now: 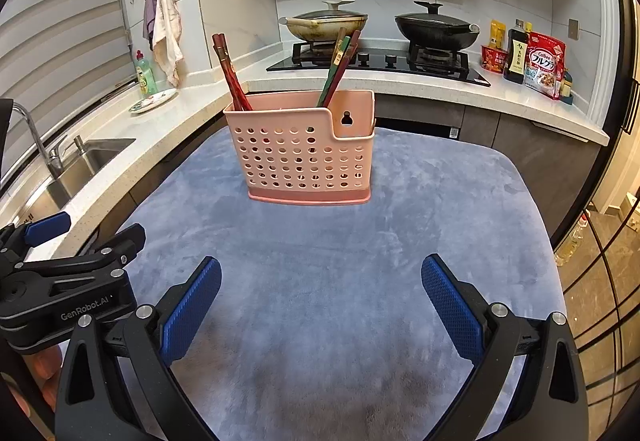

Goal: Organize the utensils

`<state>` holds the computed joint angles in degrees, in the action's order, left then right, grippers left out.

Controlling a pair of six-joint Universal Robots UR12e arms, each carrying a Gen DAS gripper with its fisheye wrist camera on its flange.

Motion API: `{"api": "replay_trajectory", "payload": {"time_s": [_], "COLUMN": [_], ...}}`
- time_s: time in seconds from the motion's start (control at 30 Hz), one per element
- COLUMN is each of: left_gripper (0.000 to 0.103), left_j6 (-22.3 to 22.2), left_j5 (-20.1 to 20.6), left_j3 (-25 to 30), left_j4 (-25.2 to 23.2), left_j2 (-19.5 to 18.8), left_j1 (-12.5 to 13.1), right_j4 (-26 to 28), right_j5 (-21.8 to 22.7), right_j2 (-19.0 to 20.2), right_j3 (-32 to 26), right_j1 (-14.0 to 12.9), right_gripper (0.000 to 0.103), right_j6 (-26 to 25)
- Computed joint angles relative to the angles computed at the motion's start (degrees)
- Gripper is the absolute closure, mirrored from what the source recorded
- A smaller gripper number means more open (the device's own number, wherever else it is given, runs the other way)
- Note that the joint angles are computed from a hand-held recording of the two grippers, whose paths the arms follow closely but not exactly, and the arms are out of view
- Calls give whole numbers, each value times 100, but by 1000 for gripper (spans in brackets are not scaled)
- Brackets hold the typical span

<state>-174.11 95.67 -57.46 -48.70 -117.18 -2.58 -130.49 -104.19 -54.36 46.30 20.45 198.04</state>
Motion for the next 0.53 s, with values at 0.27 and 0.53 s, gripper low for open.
{"api": "replay_trajectory", "payload": {"time_s": [0.27,0.53], "left_gripper": [7,7], "left_j6": [37,83], "left_j5": [-24,-43], "left_j3": [13,32], "left_j4": [-4,-59], "left_j2": [-12,-26], "left_j1": [-5,-11], "right_j4": [43,79], "right_j5": [27,32], "right_j2": [19,46], "right_j3": [-33,-72], "right_j1": [-7,-14], "right_gripper": [6,6], "right_j6": [-3,41]}}
